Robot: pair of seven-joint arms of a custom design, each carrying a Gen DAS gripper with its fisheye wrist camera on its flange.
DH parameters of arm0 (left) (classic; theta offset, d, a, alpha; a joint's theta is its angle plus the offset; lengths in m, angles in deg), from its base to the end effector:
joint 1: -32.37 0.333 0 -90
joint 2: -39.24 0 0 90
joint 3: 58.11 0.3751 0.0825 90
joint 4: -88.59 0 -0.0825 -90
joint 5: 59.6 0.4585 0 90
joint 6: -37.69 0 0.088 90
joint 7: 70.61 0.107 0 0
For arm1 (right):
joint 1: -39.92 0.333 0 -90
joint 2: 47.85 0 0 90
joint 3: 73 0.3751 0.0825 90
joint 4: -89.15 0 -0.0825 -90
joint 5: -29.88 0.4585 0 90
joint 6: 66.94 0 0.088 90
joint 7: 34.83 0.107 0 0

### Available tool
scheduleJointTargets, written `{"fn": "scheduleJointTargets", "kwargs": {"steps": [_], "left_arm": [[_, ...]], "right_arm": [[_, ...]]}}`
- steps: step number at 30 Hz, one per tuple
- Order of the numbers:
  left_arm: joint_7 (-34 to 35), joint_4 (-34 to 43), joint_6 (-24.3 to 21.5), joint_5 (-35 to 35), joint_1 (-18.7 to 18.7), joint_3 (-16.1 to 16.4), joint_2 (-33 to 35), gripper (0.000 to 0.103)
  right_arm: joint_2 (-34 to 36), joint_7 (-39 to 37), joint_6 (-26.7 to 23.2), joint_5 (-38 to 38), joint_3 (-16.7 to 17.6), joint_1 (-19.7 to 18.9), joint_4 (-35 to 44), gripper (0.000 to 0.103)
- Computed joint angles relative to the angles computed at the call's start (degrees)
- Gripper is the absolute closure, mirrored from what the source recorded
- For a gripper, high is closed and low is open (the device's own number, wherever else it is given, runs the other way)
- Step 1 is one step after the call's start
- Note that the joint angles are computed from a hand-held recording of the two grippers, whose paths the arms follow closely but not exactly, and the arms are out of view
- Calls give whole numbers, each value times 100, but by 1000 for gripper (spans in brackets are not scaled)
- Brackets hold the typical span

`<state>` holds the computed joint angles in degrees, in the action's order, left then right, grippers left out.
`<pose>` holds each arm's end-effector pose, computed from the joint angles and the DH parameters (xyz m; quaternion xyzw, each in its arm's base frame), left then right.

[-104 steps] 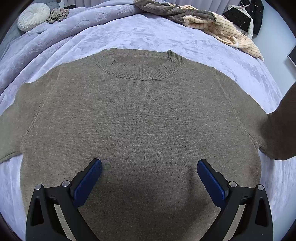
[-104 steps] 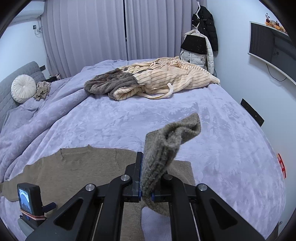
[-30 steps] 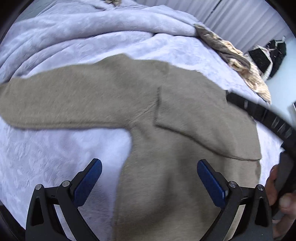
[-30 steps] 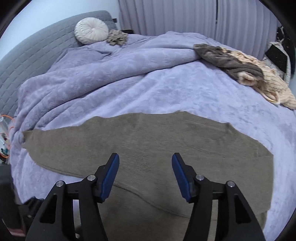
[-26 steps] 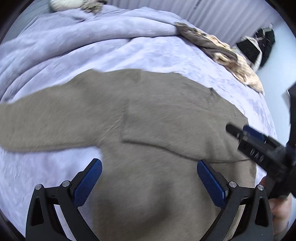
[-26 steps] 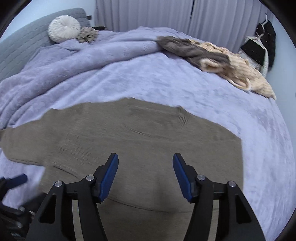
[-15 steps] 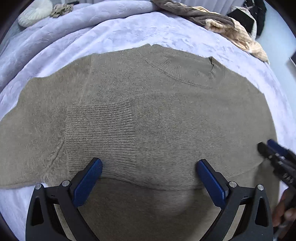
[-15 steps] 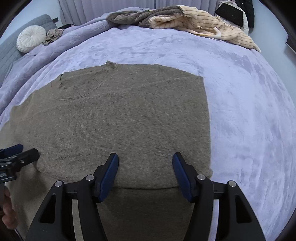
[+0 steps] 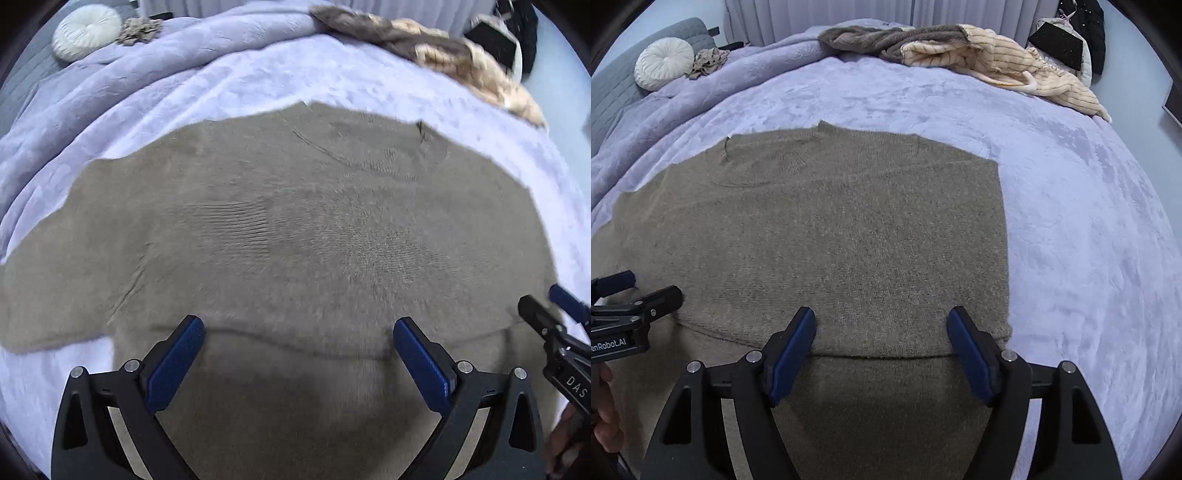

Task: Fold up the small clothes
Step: 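Move the left gripper to the cuff of the other sleeve, then close the left gripper on the other sleeve cuff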

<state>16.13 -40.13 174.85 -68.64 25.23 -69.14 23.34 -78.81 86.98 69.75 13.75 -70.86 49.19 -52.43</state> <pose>0.5262 -0.1819 0.5504 -0.6293 0.7476 -0.1942 0.0863 0.4533 0.0907 0.5556 -0.6135 0.7472 -0.2044 0.1536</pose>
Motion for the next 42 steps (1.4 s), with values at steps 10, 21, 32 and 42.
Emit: {"fn": "scheduleJointTargets", "kwargs": {"steps": [10,21,32,42], "left_arm": [[-727,-1056,581,3,1337,603,-1015,0],[860,-215,897,-2899,1856,2084,510,0],[2896,6,874,-5629,2387,1885,978,87],[3003,-414,1466,-5350,2322,1813,267,88]], "right_arm": [[-471,60,6,130,247,389,-161,25],[26,25,-394,-24,579,811,277,25],[668,34,-741,-273,674,993,1048,25],[2279,127,-653,-777,808,1154,2543,25]]}}
